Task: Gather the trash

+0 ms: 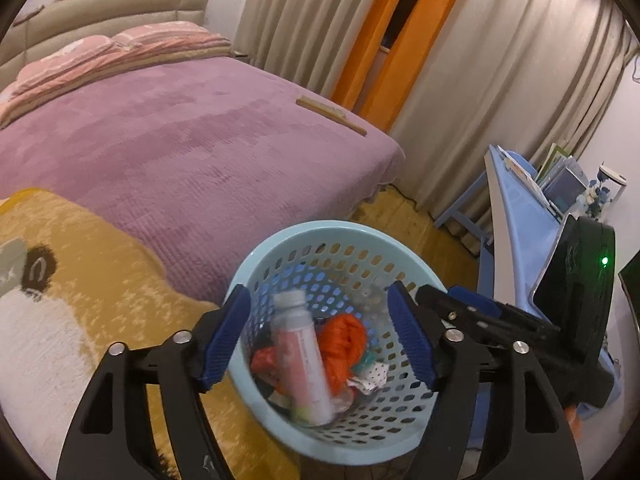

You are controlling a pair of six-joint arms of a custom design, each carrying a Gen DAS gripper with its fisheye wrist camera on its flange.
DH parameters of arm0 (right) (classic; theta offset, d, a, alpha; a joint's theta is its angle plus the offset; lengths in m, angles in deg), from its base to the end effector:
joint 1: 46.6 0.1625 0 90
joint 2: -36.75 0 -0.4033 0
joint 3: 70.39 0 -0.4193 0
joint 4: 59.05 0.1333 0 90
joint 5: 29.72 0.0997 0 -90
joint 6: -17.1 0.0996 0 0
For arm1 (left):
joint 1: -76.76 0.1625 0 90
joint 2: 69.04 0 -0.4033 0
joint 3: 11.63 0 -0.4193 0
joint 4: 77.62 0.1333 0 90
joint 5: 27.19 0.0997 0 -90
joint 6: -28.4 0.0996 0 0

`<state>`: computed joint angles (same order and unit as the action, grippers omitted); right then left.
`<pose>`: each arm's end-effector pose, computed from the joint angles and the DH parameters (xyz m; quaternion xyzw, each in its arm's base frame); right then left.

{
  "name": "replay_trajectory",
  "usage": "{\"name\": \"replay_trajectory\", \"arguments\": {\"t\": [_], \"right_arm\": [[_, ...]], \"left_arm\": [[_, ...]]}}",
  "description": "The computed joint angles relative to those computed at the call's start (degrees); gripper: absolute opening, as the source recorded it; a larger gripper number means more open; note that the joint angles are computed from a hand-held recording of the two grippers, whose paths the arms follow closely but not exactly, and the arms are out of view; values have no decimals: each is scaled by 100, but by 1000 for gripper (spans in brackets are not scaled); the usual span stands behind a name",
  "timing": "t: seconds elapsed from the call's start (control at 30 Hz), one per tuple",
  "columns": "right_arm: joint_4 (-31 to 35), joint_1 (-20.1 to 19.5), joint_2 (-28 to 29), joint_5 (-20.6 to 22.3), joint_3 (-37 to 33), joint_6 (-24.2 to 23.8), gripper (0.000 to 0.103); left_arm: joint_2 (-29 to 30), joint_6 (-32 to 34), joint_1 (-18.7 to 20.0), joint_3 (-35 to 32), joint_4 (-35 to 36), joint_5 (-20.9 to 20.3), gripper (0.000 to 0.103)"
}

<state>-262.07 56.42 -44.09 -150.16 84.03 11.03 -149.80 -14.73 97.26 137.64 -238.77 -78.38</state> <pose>0.1515 -0.2875 0.1555 0.0633 -0.9104 0.3400 0.2269 -0.2326 -0.2959 0.0975 0.2076 0.9198 -0.2884 0.1661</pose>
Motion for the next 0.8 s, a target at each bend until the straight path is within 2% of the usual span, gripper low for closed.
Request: {"name": "replay_trajectory", "arguments": {"t": [0.17, 0.33, 0.47, 0.57, 0.63, 0.7, 0.77, 0.8], "right_arm": [[-297, 388, 22, 3, 97, -74, 60], [-756, 931, 171, -155, 129, -148, 60], [-1196, 1406, 425, -419, 107, -119, 64], [-1621, 1742, 713, -728, 80, -138, 74], [-1816, 1965, 884, -900, 63, -138, 76], [-1966, 2127, 1043, -983, 50, -212, 76], [-2214, 2344, 1325, -1258, -19, -283, 76], [-2399, 2475, 1514, -1415, -64, -344, 77]], "left_arm": [[-720, -458, -398, 311, 753, 237, 75], [-1675, -1403, -1048, 608, 2153, 687, 84], [-2645, -2421, -1622, 774, 3803, 967, 88], [-3233, -3213, -2019, 826, 5056, 1110, 89], [-3647, -3917, -2344, 859, 6067, 1198, 90], [-3776, -4609, -2646, 840, 6962, 1260, 91], [-3799, -5273, -2926, 802, 7830, 1243, 91], [-3756, -5426, -2998, 796, 8004, 1257, 91]]}}
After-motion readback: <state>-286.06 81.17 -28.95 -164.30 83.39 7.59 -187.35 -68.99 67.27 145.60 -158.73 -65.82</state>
